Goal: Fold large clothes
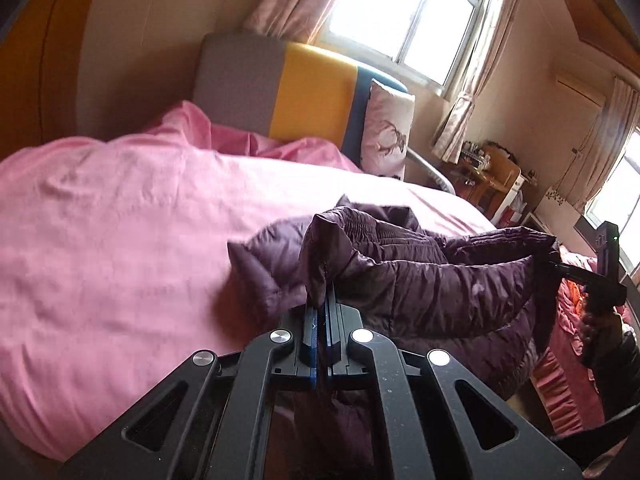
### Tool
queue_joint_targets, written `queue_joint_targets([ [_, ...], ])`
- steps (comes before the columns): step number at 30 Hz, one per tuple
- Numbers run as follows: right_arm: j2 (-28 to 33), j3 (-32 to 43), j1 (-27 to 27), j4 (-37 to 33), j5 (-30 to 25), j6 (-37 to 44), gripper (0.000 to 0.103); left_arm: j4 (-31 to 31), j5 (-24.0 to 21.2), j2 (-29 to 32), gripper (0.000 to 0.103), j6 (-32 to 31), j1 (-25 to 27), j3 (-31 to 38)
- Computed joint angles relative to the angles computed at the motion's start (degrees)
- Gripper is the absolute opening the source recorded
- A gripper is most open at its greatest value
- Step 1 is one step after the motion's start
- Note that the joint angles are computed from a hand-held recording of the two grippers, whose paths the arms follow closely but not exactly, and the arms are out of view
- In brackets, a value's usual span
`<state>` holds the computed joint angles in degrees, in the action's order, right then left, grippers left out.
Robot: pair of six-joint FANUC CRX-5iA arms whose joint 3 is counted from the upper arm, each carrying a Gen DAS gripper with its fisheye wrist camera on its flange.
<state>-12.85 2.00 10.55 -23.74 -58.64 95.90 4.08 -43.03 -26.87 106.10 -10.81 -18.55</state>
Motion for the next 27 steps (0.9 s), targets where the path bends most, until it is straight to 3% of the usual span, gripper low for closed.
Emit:
queue_joint_targets([
  [8, 8.25, 4.59, 2.68, 5.99, 6.51, -10.88, 0.008, -0.89, 4.89, 10.05, 0.002, 1.56, 2.76, 6.25],
  [18, 17.19, 4.58, 7.94, 22.06, 14.30, -24.18, 0.008, -6.67, 0.94, 22.81, 0.002, 8.69, 3.09, 16.00],
  [27, 24.80, 6.57, 9.11, 28.70, 11.50, -29.75, 0.015, -11.66, -3.36, 29.21, 0.002, 13.82, 1.85, 18.88],
])
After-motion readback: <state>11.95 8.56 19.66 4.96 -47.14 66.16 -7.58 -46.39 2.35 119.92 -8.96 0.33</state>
